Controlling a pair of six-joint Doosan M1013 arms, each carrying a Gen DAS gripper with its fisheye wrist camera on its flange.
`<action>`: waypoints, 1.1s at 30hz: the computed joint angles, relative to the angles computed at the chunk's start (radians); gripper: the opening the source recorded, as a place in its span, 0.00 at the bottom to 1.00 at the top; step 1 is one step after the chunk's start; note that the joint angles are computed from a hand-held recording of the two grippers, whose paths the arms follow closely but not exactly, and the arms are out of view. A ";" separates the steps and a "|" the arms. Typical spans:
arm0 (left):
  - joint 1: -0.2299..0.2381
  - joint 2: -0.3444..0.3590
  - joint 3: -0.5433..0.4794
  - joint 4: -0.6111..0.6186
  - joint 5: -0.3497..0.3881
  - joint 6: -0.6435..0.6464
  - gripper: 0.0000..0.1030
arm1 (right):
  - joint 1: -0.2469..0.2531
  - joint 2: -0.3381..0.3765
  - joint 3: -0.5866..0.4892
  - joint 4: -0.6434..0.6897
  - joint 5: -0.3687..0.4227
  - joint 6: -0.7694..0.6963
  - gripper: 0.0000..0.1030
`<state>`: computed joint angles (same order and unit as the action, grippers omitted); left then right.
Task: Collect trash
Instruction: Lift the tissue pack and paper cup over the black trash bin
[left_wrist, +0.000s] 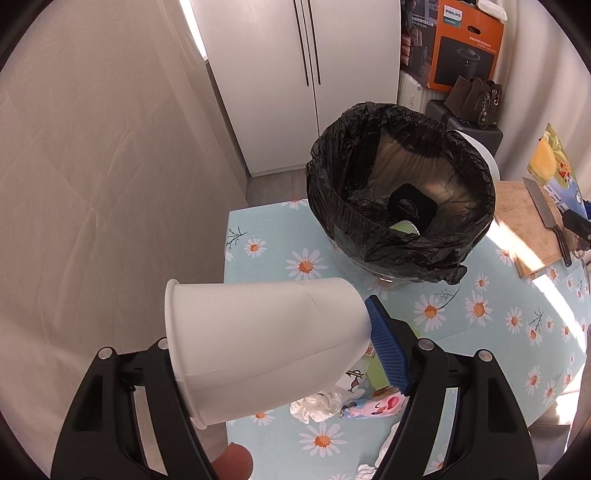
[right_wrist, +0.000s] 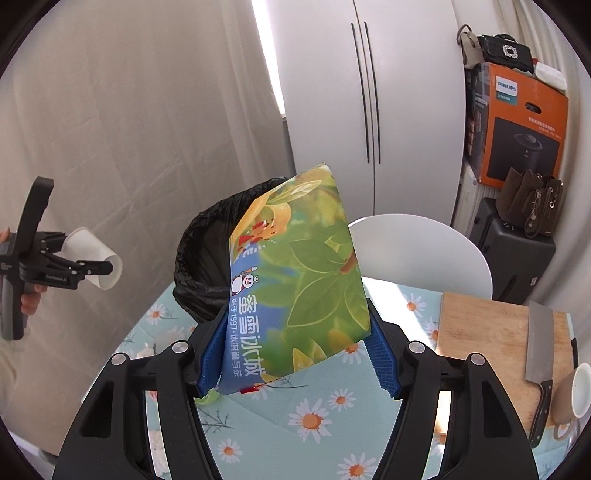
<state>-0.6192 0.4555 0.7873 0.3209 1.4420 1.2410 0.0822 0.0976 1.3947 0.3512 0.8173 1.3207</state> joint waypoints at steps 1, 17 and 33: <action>-0.002 0.006 -0.014 0.004 -0.010 0.008 0.72 | 0.002 0.007 -0.010 -0.004 -0.001 0.002 0.60; 0.009 0.209 -0.373 -0.112 -0.011 0.193 0.72 | 0.023 0.124 -0.166 0.001 0.025 0.008 0.60; 0.045 0.314 -0.496 -0.292 -0.031 0.237 0.73 | 0.044 0.210 -0.266 -0.051 0.077 0.021 0.61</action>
<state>-0.5742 0.7692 0.2914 0.0290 1.4114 1.4778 0.1258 0.3079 1.1283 0.3000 0.8943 1.3416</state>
